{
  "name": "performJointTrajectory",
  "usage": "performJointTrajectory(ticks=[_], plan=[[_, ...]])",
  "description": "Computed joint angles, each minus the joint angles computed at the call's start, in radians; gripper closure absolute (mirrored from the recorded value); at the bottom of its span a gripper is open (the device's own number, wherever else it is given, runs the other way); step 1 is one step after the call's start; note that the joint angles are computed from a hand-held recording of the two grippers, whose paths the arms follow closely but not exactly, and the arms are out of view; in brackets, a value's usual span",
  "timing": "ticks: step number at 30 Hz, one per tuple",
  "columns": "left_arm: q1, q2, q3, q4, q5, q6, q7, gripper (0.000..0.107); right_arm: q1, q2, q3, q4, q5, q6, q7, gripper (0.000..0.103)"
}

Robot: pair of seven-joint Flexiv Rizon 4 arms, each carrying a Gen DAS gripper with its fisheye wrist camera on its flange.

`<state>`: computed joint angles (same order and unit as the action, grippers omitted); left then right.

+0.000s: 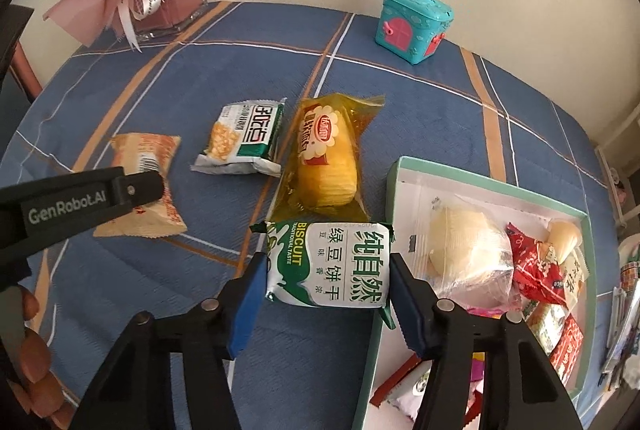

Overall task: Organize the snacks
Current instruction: 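Grasp the cream bread roll with the left gripper while the right grasps the green-white biscuit pack, then carry the bread roll and biscuit pack over the white tray and open both grippers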

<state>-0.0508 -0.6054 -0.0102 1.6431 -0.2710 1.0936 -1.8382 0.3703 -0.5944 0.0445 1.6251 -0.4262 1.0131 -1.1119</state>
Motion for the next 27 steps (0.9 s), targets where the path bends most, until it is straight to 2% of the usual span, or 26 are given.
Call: performJointTrajectory(ticks=[27], plan=[[-0.040,0.155,-0.002,0.145,0.019,0.085,-0.017,0.072,-0.051,0.178,0.053,0.181,0.073,0.078,0.009,0.041]])
